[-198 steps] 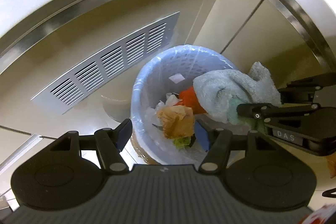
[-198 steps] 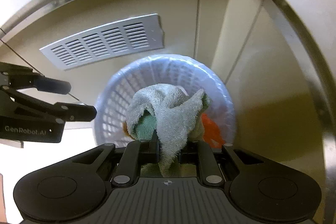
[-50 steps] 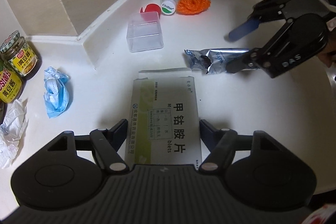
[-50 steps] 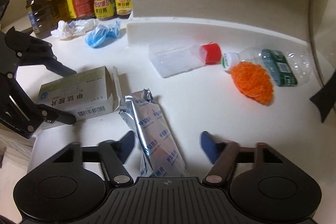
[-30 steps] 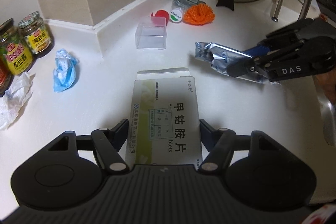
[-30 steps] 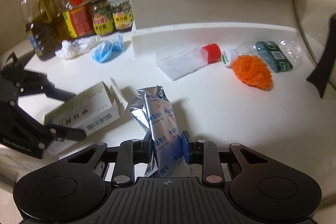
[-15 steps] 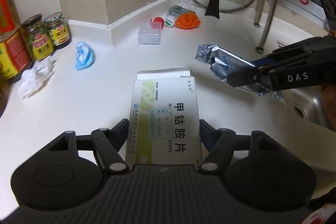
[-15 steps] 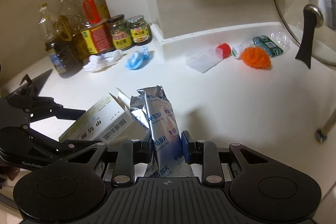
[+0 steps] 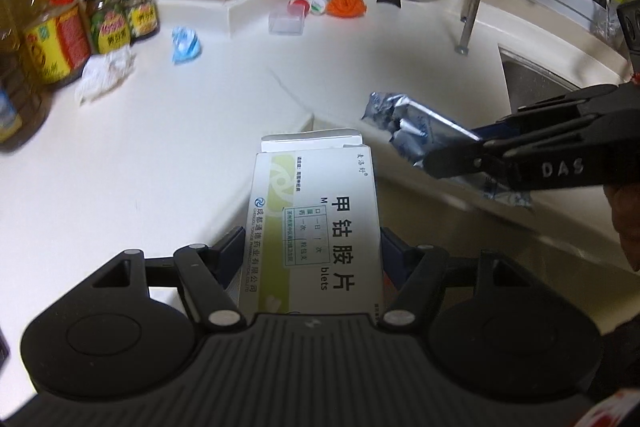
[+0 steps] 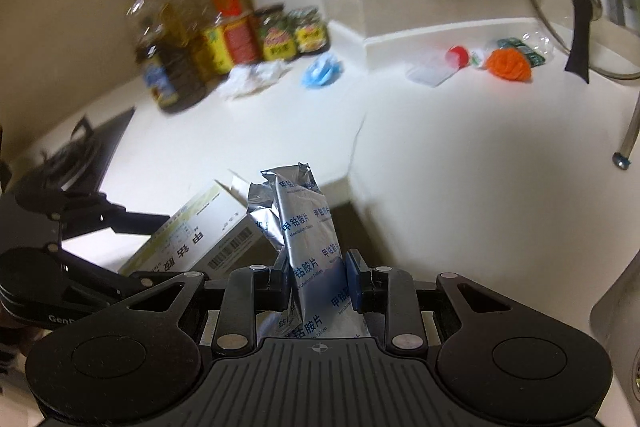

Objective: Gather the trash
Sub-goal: 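Carry the foil packet and medicine box over the wastebasket with both tools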

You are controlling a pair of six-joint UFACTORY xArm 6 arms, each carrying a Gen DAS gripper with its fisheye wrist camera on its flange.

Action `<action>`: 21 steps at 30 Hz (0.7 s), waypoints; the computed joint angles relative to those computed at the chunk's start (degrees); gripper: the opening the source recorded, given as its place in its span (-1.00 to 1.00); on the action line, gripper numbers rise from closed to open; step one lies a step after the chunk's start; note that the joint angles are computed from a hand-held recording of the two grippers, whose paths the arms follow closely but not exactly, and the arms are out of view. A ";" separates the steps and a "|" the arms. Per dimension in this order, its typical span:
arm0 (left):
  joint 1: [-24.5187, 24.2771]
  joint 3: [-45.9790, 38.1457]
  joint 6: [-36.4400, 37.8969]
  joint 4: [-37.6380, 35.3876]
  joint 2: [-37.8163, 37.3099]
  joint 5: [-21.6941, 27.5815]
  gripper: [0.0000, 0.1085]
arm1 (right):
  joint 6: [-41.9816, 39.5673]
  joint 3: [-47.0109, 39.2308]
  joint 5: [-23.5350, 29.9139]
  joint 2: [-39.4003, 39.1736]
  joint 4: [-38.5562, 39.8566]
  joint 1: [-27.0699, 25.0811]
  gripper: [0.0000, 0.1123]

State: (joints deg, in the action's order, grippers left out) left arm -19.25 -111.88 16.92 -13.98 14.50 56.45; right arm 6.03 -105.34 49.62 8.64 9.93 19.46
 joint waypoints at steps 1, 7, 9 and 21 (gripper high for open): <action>-0.07 2.21 -0.74 0.08 -1.49 -0.26 0.25 | -0.55 0.95 0.28 -0.53 -0.01 0.45 -0.50; -1.03 12.13 -7.36 2.48 -6.95 -0.65 0.25 | -6.01 3.36 3.35 -0.66 1.74 1.54 -0.50; -1.53 14.25 -9.59 3.36 -7.53 -0.52 0.25 | -7.60 4.89 3.70 -0.83 1.46 1.53 -0.50; -4.31 22.47 -26.50 12.36 -6.97 -3.47 0.25 | -12.77 11.98 2.26 0.94 1.43 0.91 -0.50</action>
State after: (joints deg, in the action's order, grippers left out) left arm -23.56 -89.41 -9.58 -1.61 7.54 52.98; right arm -6.75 -93.35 51.88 9.57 11.37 20.37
